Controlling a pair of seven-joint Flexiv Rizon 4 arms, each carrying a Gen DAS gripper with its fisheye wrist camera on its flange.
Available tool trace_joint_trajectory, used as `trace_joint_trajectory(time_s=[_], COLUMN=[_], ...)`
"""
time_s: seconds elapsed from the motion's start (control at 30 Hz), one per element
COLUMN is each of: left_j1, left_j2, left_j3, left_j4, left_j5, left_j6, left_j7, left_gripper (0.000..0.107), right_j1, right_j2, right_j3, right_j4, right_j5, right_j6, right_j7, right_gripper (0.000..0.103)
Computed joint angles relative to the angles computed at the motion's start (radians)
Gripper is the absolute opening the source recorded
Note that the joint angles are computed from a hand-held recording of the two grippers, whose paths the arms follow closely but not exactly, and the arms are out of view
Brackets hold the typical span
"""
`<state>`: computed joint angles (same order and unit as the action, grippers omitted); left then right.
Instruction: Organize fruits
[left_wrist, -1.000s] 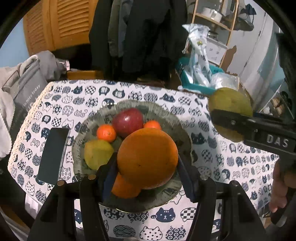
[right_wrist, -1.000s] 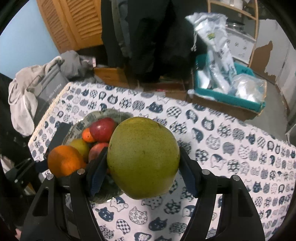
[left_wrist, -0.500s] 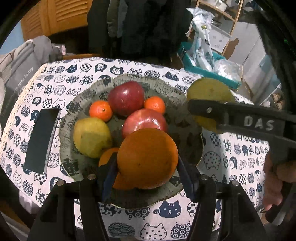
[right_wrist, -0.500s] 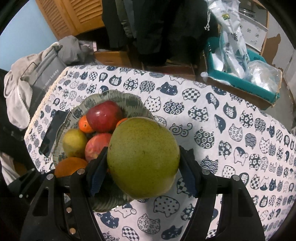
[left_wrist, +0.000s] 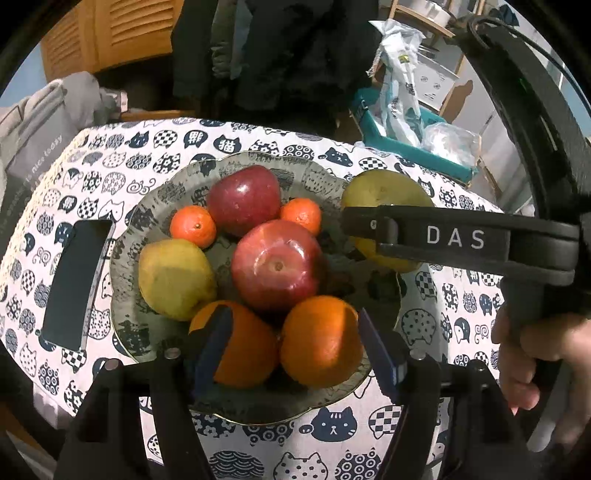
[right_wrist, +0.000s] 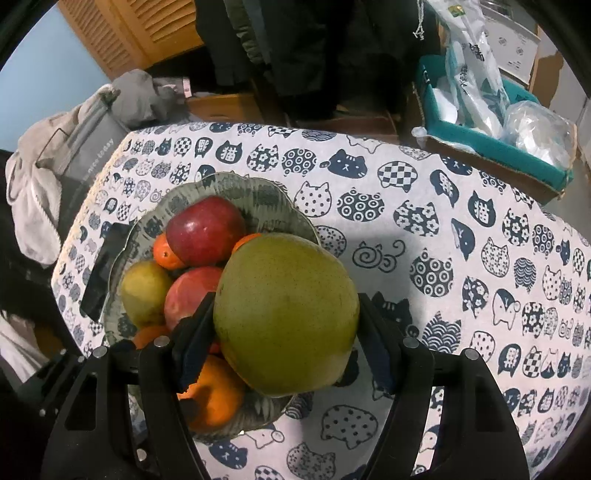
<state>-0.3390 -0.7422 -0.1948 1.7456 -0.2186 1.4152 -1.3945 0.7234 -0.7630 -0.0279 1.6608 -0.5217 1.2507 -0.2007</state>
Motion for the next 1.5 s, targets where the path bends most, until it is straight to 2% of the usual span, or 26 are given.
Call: trace_joint_trajectory(time_s=[0.2, 0.33, 0.47, 0.6, 0.8, 0.87, 0.97, 1.2, 1.27, 1.33, 1.43, 1.5], left_j1=[0.025, 0.026, 0.019, 0.013, 0.032, 0.043, 0.048, 0.08, 0.06, 0.041, 0.041, 0.03], left_j2=[0.016, 0.025, 0.032, 0.04, 0.071, 0.088, 0.114, 0.179, 0.2, 0.217, 0.243, 0.259], left_j3=[-0.011, 0.009, 0.035, 0.057, 0.051, 0.04, 0.036, -0.011, 0.011, 0.032, 0.027, 0.039], left_j4=[0.018, 0.022, 0.022, 0.018, 0.031, 0.043, 0.054, 0.087, 0.094, 0.1, 0.113, 0.119], left_j5=[-0.015, -0.024, -0.02, -0.009, -0.002, -0.002, 0.002, 0.003, 0.013, 0.023, 0.032, 0.034], left_j6=[0.02, 0.031, 0.037, 0.045, 0.086, 0.108, 0.119, 0.159, 0.18, 0.196, 0.208, 0.214], left_j7=[-0.011, -0.043, -0.074, -0.101, -0.122, -0.122, -0.121, -0.088, -0.088, -0.09, -0.079, -0.083], left_gripper=[0.074, 0.076, 0.076, 0.076, 0.078, 0.082, 0.082, 0.082, 0.088, 0.089, 0.092, 0.099], right_j1=[-0.023, -0.039, -0.009, 0.022, 0.084, 0.095, 0.108, 0.123, 0.123, 0.12, 0.108, 0.099], right_j2=[-0.027, -0.047, -0.031, 0.002, 0.082, 0.104, 0.144, 0.226, 0.246, 0.272, 0.31, 0.329], right_j3=[0.033, 0.062, 0.006, -0.044, -0.12, -0.131, -0.141, -0.118, -0.104, -0.09, -0.063, -0.04], right_j4=[-0.043, -0.076, -0.046, -0.031, 0.003, 0.013, 0.03, 0.046, 0.049, 0.062, 0.085, 0.096], right_j5=[0.029, 0.063, 0.058, 0.031, -0.095, -0.151, -0.241, -0.419, -0.462, -0.508, -0.564, -0.591], right_j6=[-0.017, -0.038, 0.047, 0.058, -0.022, -0.051, -0.1, -0.228, -0.267, -0.292, -0.324, -0.35], right_j7=[-0.039, -0.075, -0.03, 0.002, 0.076, 0.107, 0.153, 0.245, 0.26, 0.289, 0.33, 0.346], right_gripper=[0.073, 0.074, 0.081, 0.081, 0.081, 0.081, 0.081, 0.082, 0.082, 0.083, 0.083, 0.083])
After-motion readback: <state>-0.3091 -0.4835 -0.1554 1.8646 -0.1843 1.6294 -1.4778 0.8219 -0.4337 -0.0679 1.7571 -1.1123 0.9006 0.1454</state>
